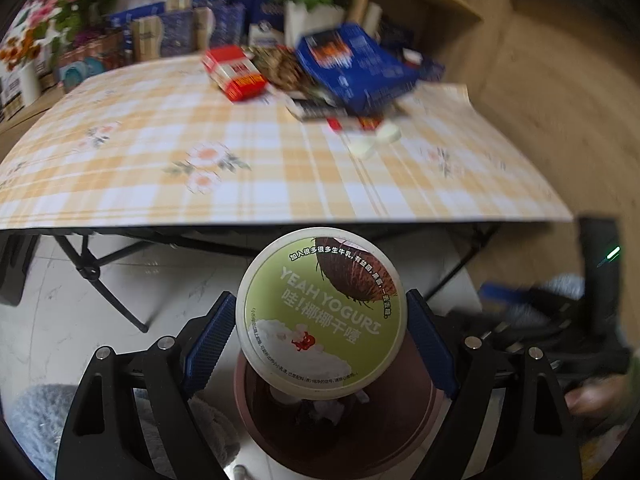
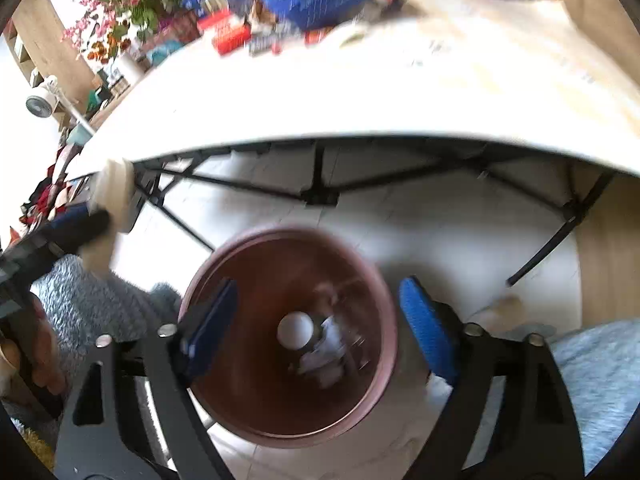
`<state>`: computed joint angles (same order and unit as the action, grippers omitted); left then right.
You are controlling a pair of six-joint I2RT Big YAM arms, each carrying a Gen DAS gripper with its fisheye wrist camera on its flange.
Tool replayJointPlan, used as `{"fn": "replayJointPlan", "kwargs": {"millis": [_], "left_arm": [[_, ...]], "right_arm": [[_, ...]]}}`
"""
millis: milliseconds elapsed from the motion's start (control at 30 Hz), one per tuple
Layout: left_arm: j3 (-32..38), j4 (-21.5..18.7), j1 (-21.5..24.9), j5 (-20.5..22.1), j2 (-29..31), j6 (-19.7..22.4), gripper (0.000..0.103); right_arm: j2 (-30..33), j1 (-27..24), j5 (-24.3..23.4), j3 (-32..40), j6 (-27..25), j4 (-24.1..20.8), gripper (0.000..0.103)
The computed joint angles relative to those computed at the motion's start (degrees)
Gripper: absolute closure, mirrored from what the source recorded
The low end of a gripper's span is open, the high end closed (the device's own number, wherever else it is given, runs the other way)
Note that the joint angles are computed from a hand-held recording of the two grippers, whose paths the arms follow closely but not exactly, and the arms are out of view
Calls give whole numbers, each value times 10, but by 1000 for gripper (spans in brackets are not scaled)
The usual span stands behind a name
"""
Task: Collect trash
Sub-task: 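Carry lid and wrapper over the brown bin and open both tools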
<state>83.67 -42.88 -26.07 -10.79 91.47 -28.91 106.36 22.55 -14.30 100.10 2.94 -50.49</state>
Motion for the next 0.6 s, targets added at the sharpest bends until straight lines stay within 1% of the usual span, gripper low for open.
{"fn": "replayJointPlan", "kwargs": {"millis": [33, 133, 300, 433, 600], "left_arm": [[9, -13, 0, 10, 10, 4, 21], [22, -36, 6, 41, 31, 3, 21], [37, -74, 20, 85, 58, -19, 21], [37, -85, 25, 102, 65, -32, 21], [45, -99, 23, 108, 74, -28, 20]], "right_arm": [[-9, -1, 10, -9, 3, 14, 15], [-15, -7, 28, -12, 18, 32, 13], [-10, -22, 46, -7, 63, 34, 13], [-8, -32, 48, -8, 86, 32, 13], [-10, -34, 51, -14, 102, 33, 13]]}}
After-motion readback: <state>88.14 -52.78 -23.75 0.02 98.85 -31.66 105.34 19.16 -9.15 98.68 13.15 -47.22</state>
